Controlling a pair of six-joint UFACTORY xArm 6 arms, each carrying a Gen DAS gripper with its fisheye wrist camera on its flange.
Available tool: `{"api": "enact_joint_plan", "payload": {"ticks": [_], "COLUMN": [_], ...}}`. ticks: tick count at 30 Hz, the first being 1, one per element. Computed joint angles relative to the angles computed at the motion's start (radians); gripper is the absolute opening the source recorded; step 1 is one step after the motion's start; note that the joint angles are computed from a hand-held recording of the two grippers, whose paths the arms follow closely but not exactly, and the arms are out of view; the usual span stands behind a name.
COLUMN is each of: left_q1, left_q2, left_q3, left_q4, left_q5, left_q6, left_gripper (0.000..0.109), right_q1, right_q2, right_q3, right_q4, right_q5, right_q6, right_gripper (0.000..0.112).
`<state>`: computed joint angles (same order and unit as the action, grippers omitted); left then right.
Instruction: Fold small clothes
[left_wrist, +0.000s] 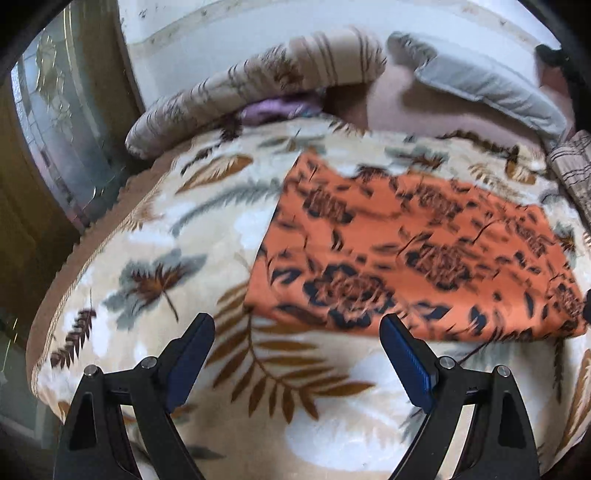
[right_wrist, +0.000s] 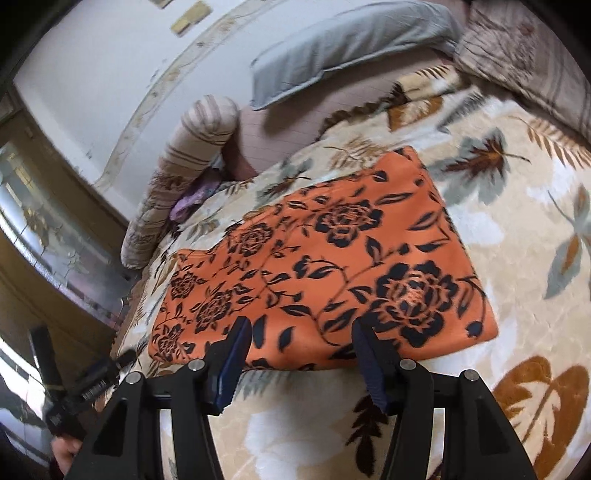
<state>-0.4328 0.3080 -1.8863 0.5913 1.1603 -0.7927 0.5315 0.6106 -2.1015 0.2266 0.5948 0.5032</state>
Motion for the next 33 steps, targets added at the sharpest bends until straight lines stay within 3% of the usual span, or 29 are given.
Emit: {"api": "enact_joint_plan", "payload": {"ticks": [6,10,11,13,16,19,21,22,25,29,33], "left_q1": [0.019,0.062,0.068,0.081,0.109,0.126,0.139,0.141,0.149,0.143,0.161], "left_q2": [-0.015,0.022,0.050,0.095,0.143,0.245,0.225,0.221,0.208,0.092,-0.024], "left_q3": [0.043,-0.021,-0.062,-0.130,-0.187,-0.305,-0.247,-0.246,-0.272,-0.137,0.025], "left_q4": [0.007,-0.004,0.011,0.017,-0.032,-0.101,-0.121,-0.127,-0.169,-0.159,-0.296], "left_q5": [0.008,0.016,0.036,0.075,0.074,0.166,0.109,0.108,0.149,0.084,-0.032], "left_q6": [-0.015,-0.008,0.003,0.021,0.052,0.113,0.109,0.112,0.127,0.097,0.056], "left_gripper": [0.092,0.092,0.092,0.092,0.092,0.092,0.092,0.092,0.092,0.092,0.092], "right_q1": [-0.016,-0.016,-0.015,-0.017,-0.022,-0.025,-0.035,-0.040,-0.044,-0.049,-0.052], "right_q2": [-0.013,-0.010,-0.004,0.026,0.072,0.146,0.228,0.241,0.191,0.107,0.035], "right_q3": [0.030,0.027,0.018,-0.032,-0.096,-0.202,-0.323,-0.330,-0.249,-0.105,0.011], "right_q4": [0.004,-0.022,-0.045,-0.066,-0.021,-0.065,-0.029,-0.002,0.035,0.135,0.250], "right_q5": [-0.006,-0.034,-0.034,-0.005,0.032,0.104,0.201,0.208,0.150,0.061,-0.004], "right_q6": [0.031,0.055,0.069,0.084,0.084,0.131,0.129,0.135,0.128,0.085,0.025], "right_gripper": [0.060,0.059,0.054,0.046,0.045,0.045,0.046,0.046,0.046,0.048,0.054]}}
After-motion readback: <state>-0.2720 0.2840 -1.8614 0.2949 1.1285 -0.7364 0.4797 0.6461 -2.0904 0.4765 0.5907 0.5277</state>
